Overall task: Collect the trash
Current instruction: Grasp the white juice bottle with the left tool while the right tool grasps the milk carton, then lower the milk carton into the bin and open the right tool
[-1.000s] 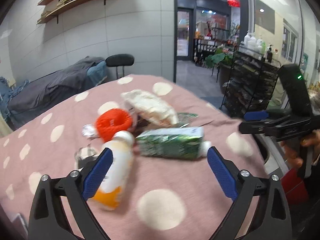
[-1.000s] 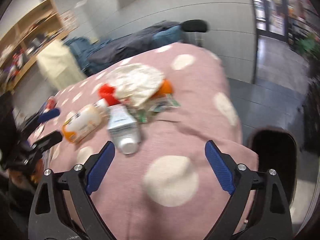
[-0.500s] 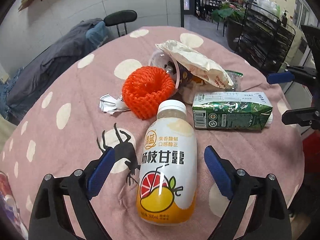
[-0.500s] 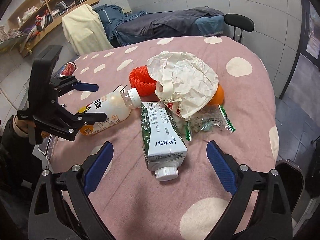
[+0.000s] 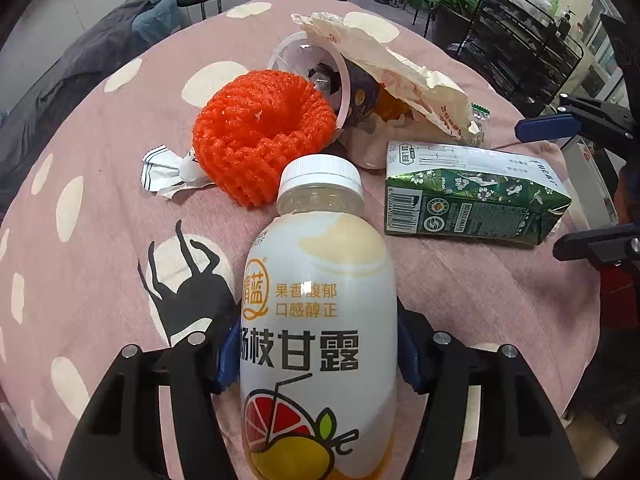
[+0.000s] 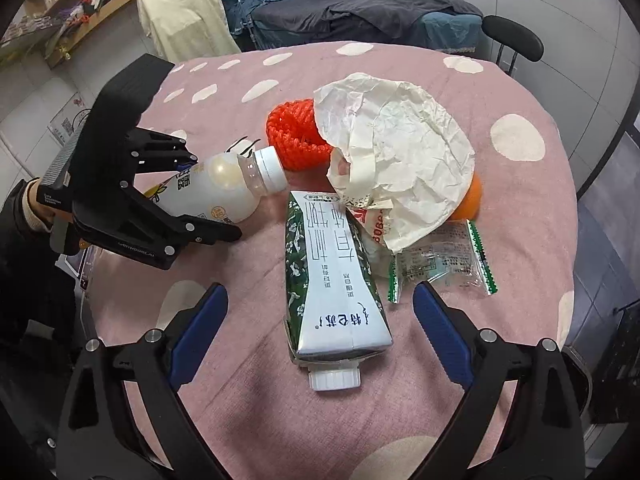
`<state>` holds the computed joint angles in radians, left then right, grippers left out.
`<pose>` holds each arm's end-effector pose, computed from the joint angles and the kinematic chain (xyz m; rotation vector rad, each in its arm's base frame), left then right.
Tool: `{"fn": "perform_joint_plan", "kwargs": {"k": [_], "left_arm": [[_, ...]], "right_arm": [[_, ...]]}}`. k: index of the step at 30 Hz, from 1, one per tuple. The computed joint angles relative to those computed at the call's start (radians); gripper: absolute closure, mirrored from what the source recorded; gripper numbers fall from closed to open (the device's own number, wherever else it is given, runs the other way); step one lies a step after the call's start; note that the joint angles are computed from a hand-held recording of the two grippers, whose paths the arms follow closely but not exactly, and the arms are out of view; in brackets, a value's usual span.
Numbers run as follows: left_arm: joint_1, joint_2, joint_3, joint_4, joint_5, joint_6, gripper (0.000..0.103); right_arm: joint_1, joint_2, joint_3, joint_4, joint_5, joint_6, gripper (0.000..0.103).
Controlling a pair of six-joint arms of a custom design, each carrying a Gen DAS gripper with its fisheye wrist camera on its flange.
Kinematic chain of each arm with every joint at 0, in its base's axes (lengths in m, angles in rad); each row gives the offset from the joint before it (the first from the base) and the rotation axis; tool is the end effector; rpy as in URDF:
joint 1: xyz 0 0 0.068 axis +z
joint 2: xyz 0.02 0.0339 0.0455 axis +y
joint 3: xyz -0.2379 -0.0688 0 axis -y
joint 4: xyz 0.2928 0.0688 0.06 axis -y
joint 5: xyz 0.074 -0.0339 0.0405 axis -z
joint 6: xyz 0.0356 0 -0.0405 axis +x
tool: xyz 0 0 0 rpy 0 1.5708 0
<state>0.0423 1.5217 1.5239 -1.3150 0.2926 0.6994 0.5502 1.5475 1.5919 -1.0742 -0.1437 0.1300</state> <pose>0.3287 0.0036 0.3072 0.9494 2.6198 -0.2516 0.3047 0.1929 0.3306 -0.6037 2.5776 0.4244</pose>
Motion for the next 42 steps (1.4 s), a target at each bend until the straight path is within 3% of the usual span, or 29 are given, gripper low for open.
{"fn": "perform_joint_plan", "kwargs": {"k": [4,6,13,15,20,31,42], "left_arm": [[0.044,-0.076,-0.063,0.012,0.054,0.009,0.043],[0.075,-0.115,-0.09,0.015,0.095,0.001,0.043],[0.18,-0.172,-0.117,0.007,0.212,-0.015,0.043],[0.199,-0.185,-0.131,-0.003,0.243,-0.025,0.043],[0.177,-0.237,-0.187,0.052,0.239,-0.096,0.043],[0.126,-0.389,-0.297,0.097,0.294,-0.194,0.043],[-0.09,-0.561,-0.425,0.232,0.328,-0.436,0.043]], "right_arm": [[-0.003,0.079,0.068,-0.042,-0.021,-0.016,0.015],[-0.001,0.124,0.108,-0.071,-0.028,-0.028,0.027],[-0.02,0.244,0.196,-0.13,-0.071,-0.014,0.039],[-0.025,0.264,0.199,-0.132,-0.071,-0.003,0.048],[-0.019,0.244,0.16,-0.095,-0.075,0.027,0.051],[0.003,-0.094,-0.119,0.029,-0.097,0.123,0.051],[-0.066,-0.594,-0.494,0.129,-0.016,0.27,0.051]]}}
